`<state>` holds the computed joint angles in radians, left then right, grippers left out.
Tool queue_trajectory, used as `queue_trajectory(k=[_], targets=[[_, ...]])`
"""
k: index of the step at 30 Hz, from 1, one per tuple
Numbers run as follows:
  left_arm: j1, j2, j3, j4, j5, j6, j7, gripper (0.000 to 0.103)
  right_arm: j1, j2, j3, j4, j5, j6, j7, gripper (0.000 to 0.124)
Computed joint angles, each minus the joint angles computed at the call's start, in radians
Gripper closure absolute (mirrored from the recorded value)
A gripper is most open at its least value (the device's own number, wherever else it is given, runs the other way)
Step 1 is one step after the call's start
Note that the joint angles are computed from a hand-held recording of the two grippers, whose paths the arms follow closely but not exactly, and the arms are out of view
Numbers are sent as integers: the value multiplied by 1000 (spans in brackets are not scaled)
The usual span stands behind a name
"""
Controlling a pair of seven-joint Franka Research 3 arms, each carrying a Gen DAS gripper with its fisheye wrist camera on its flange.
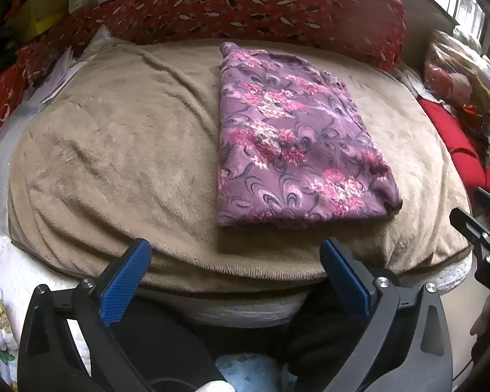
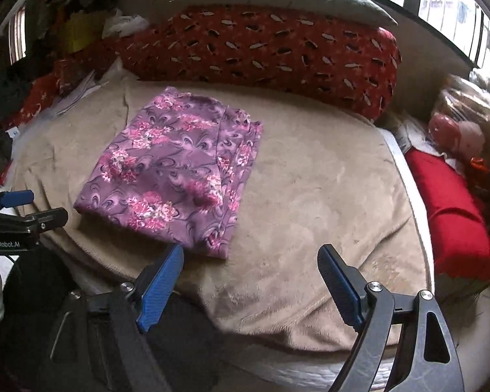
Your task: Fold small clothes
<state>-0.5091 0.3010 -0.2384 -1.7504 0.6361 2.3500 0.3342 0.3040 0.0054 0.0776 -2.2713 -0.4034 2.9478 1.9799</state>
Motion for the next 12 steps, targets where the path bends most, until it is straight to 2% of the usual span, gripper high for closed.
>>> queue_trajectory(k=[7,12], targets=[[4,-1,-13,1,-44,7,48,0,-1,-13,7,-24,90,9,-54,38],[-13,3,-12,33,-28,-7,58,0,-5,-13,7,-26,171,12,-114,38]])
